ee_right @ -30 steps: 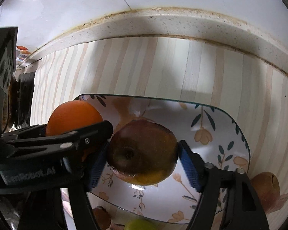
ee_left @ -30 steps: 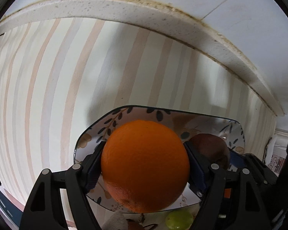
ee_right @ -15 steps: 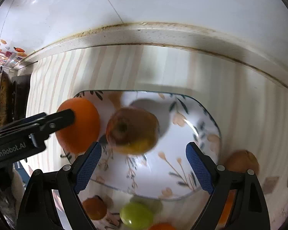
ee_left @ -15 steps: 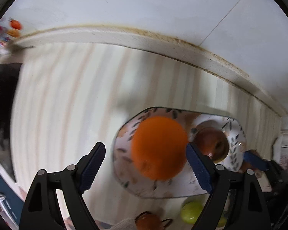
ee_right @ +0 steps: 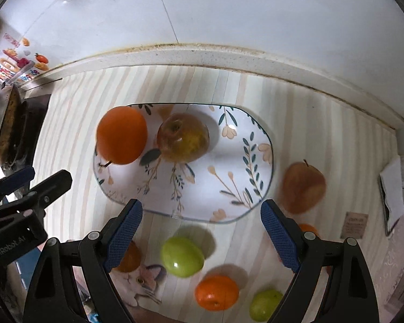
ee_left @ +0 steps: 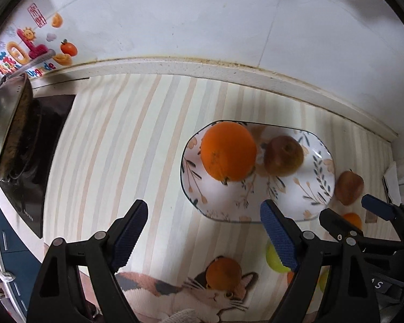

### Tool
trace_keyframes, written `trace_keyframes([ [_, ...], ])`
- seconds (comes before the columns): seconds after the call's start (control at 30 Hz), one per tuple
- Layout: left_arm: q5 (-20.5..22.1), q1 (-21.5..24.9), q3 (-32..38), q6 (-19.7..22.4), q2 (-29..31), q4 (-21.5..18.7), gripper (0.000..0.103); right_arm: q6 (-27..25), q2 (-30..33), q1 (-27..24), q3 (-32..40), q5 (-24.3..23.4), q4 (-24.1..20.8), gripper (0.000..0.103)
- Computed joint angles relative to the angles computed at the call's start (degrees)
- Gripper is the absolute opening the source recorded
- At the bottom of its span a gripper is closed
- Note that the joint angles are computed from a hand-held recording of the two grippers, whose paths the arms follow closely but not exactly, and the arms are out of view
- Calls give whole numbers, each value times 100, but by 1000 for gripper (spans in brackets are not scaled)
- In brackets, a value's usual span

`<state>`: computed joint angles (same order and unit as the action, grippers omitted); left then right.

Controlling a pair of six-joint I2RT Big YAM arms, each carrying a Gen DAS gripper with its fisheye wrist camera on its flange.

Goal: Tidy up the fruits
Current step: 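Open both tools to set the orange and apple on the plate, then withdraw both tools from the plate toward the remaining fruits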

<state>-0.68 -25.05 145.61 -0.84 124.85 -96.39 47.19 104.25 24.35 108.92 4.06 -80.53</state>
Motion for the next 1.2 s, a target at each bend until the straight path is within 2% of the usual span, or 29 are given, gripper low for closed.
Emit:
trace_keyframes([
  [0.07, -7, -15, -590, -30, -400, 406, 85, 44, -104, 66, -24, 106, -26, 92],
  [0.23, 40, -55, -1407, -45, -1076, 831, 85, 270, -469, 285, -155, 396, -55, 92],
  [0.43, 96, -80, -2116, -41, -1755, 1203, 85, 494, -841, 545, -303, 670, -63, 92],
  [0.73, 219, -69, -2717, -61, -2330, 1446, 85, 827, -1307, 852, -569, 984, 32, 92],
  [0.93, 192, -55, -3110, -122, -2467, 1472, 85, 1052, -1567, 838, -1081, 747, 347, 92],
  [1.2, 8, -114, -3658, -81, -2209, 1334, 85, 1378, -1658, 698, -2280, -105, 1026, 92],
])
